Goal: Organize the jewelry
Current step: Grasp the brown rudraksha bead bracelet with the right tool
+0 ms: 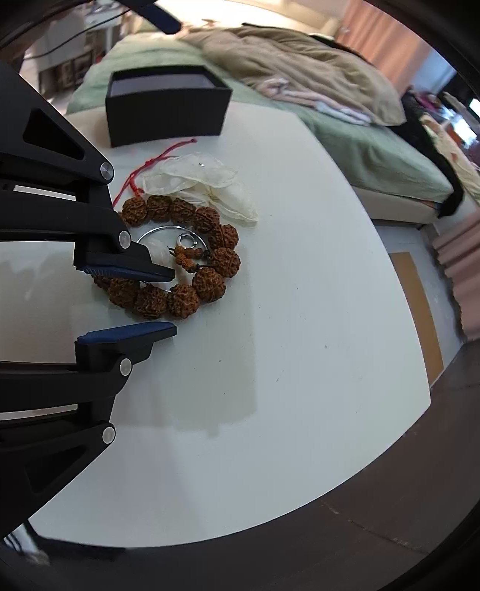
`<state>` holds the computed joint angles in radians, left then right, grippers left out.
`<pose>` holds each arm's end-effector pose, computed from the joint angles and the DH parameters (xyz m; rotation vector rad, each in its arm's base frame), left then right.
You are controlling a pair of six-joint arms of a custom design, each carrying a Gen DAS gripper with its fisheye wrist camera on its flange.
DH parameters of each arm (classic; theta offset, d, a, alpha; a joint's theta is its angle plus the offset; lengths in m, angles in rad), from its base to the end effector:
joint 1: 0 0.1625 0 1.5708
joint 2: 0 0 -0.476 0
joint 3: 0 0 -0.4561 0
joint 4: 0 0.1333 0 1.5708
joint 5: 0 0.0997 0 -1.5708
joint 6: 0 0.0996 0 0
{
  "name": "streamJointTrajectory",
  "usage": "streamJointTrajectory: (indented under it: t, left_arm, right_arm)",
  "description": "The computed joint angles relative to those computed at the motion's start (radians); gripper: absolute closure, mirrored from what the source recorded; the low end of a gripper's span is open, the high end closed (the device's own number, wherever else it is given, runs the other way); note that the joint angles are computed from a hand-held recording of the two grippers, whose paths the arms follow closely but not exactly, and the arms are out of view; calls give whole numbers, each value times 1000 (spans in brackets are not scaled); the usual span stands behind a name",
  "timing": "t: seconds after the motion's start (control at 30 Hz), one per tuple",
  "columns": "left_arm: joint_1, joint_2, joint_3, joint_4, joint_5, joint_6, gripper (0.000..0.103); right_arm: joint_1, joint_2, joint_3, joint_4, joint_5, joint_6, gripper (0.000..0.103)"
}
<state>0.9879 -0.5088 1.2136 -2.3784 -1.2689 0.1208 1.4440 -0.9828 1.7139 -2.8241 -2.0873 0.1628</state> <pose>-0.3440 -0.8177 0.0145 0.9651 2.6937 -0.2430 -0.0093 -0.7379 0.2287 -0.5468 -2.5007 0.6943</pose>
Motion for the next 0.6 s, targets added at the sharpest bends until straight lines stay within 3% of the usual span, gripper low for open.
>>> streamJointTrajectory:
  t: [0.07, 0.17, 0.4, 0.6]
  left_arm:
    - [0, 14, -20, 21, 2, -10, 30]
    - [0, 30, -41, 40, -1, -17, 36]
    - [-7, 75, -91, 121, -12, -12, 40]
    - [-20, 130, -143, 214, 4, -25, 42]
  right_arm:
    - [2, 4, -8, 6, -18, -25, 83]
    - [-11, -11, 9, -14, 22, -38, 84]
    - [-84, -121, 155, -174, 252, -3, 84]
    - [-99, -185, 224, -248, 325, -4, 84]
